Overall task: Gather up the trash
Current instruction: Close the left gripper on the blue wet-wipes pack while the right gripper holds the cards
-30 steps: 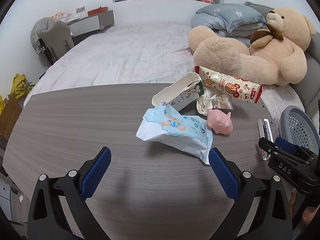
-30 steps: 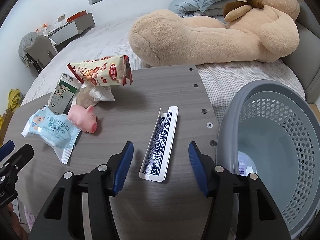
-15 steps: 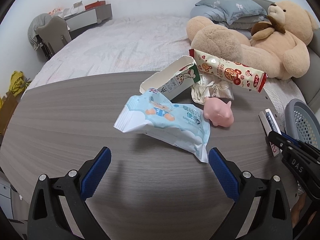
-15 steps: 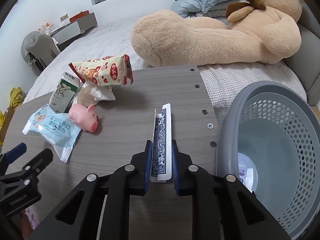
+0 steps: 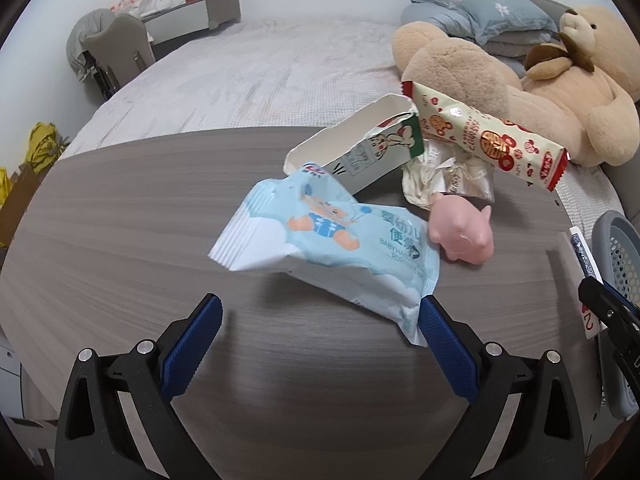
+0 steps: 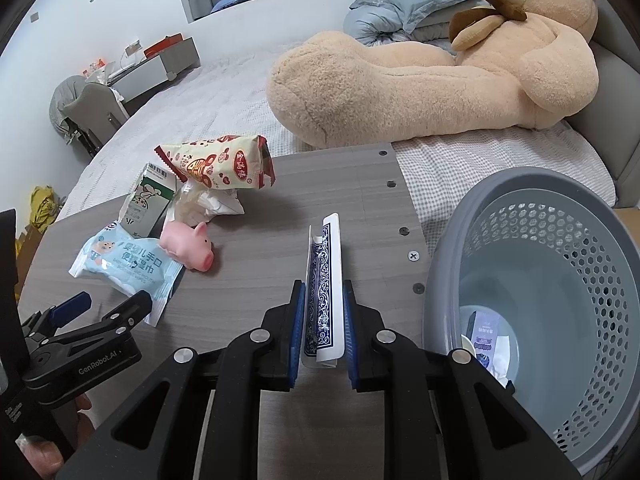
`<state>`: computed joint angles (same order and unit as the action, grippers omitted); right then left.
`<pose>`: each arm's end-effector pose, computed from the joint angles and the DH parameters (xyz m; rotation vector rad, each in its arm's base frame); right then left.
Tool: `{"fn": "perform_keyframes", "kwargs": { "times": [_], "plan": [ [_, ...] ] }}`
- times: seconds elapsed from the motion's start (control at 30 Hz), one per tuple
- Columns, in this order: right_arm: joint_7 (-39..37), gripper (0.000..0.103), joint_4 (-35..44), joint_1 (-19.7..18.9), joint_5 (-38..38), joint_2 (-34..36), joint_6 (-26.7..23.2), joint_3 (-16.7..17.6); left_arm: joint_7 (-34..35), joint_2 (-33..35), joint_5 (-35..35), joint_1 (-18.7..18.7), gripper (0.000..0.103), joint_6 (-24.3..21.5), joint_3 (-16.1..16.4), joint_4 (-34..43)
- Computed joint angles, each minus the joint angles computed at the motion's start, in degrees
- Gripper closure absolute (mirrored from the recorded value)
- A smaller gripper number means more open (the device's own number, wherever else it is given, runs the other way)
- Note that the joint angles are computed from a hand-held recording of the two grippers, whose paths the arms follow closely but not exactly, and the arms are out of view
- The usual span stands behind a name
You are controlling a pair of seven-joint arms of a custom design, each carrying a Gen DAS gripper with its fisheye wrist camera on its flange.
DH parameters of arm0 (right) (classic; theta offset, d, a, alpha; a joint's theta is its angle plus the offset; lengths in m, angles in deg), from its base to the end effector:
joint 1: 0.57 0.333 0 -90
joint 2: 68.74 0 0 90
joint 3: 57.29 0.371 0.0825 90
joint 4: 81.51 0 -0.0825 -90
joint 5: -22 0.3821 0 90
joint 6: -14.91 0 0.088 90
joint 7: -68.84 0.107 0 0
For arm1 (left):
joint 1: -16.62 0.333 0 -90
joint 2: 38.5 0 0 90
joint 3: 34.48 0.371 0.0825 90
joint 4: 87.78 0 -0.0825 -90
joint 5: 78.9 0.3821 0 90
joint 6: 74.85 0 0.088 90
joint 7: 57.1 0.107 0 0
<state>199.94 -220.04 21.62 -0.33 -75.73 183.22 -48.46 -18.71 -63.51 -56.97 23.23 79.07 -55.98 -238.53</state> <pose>0.4225 0.2852 0.4818 -1.9447 1.6137 -0.4067 0.3888 -0.1259 0.4786 -2.1341 1.5270 -0.4553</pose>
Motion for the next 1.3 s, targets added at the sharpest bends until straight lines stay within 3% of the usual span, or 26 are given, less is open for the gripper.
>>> {"fn": "perform_keyframes", "kwargs": {
  "times": [0.73, 1.1, 1.3],
  "plan": [
    [1.3, 0.085, 1.1, 0.8, -2.2, -0.3, -1.1, 0.7, 5.0, -12.1, -4.7, 4.8, 0.007, -2.3, 2.9, -6.0],
    [0.9, 0.085, 1.0, 0.7, -2.1, -0.3, -0.2, 0.5, 5.8, -5.9, -7.3, 7.0, 0.007, 2.0, 1.0, 0.3],
    [-0.1, 0.085, 0.9, 0.5, -0.4, -0.2, -0.1, 0.0, 3.4, -0.2, -6.1, 6.8, 0.007, 1.6, 0.1, 3.1]
  ]
}}
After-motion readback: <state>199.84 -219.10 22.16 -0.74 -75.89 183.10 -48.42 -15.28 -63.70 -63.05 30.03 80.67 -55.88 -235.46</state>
